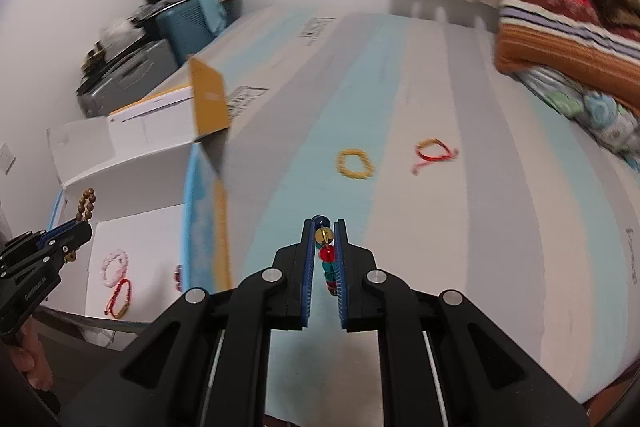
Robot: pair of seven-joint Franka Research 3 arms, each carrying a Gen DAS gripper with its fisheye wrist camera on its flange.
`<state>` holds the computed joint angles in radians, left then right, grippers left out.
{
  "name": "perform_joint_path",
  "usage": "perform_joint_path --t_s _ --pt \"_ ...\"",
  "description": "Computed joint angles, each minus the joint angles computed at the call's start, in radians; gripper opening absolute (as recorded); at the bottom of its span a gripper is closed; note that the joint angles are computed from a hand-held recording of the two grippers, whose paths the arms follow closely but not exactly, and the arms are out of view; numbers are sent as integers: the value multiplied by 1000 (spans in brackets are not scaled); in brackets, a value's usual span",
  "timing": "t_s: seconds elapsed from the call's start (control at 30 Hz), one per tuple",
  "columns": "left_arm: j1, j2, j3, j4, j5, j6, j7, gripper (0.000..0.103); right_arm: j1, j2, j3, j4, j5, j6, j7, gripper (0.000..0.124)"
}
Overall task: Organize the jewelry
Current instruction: 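Carry the brown-and-green and multicolour bracelets with both tools into the white box, then open both tools to drop the two bracelets in the box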
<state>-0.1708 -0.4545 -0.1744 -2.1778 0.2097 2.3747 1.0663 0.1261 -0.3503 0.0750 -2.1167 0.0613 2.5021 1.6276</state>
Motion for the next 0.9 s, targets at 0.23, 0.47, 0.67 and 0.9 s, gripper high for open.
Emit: perform_joint_path --t_s 0.23,0.47,0.67,0.9 --pt "35 -70 55 -70 -23 -10 21 14 50 55 39 57 -9 10 15 9" --pt "80 -117 72 -107 -13 -33 32 14 118 109 60 92 11 29 21 9" --pt "106 -140 85 -139 -10 -60 27 14 173 148 79 108 13 48 25 9" --pt "128 -159 103 -170 -12 -65 32 14 214 177 87 124 3 64 28 9"
